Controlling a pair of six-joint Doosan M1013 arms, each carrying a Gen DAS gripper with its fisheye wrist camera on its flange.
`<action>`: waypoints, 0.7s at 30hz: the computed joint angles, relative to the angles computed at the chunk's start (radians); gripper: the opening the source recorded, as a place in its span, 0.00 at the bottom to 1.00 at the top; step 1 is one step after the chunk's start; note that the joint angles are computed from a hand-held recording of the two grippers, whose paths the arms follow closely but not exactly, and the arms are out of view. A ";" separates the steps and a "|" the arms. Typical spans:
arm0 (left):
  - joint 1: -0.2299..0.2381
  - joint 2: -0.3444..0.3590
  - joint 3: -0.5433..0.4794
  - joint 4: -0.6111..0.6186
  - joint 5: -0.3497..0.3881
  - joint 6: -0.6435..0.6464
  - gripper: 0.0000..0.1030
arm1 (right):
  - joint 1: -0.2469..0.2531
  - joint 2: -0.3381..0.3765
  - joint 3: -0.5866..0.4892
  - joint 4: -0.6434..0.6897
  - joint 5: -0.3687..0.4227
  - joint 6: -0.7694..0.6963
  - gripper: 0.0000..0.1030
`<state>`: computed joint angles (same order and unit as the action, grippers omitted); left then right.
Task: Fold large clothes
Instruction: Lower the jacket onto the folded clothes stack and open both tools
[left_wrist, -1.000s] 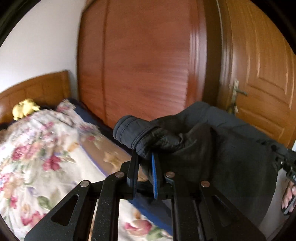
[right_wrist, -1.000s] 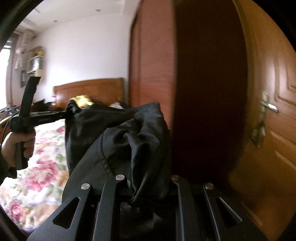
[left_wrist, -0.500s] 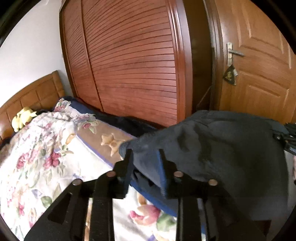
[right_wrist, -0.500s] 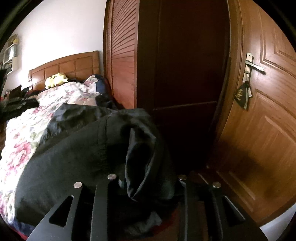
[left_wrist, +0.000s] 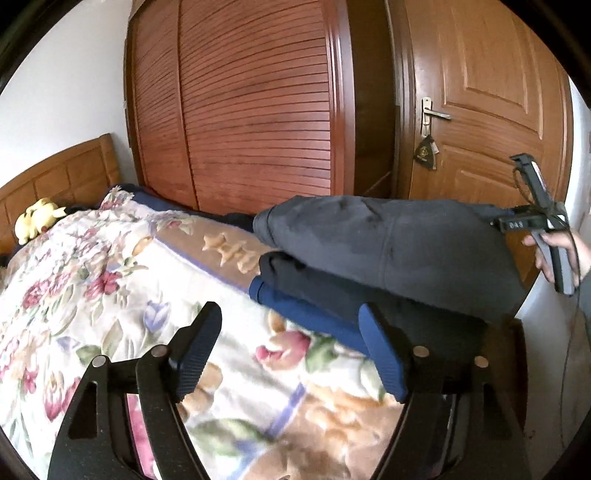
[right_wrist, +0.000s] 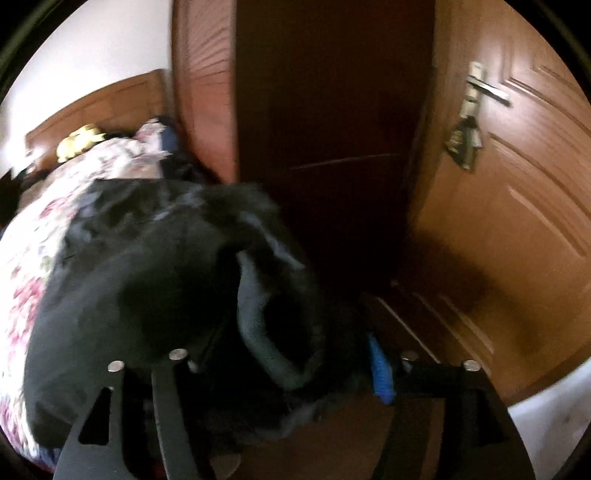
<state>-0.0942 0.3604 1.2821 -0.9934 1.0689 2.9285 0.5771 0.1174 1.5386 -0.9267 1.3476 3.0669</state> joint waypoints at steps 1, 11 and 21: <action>0.005 -0.002 0.006 -0.002 0.005 0.000 0.75 | 0.002 -0.005 0.003 -0.011 0.017 0.018 0.67; 0.041 -0.023 0.063 -0.043 0.020 0.062 0.75 | 0.084 0.008 -0.012 -0.234 -0.020 0.038 0.67; 0.108 -0.047 0.127 -0.056 -0.010 0.037 0.75 | 0.037 0.036 -0.018 -0.075 -0.112 0.035 0.67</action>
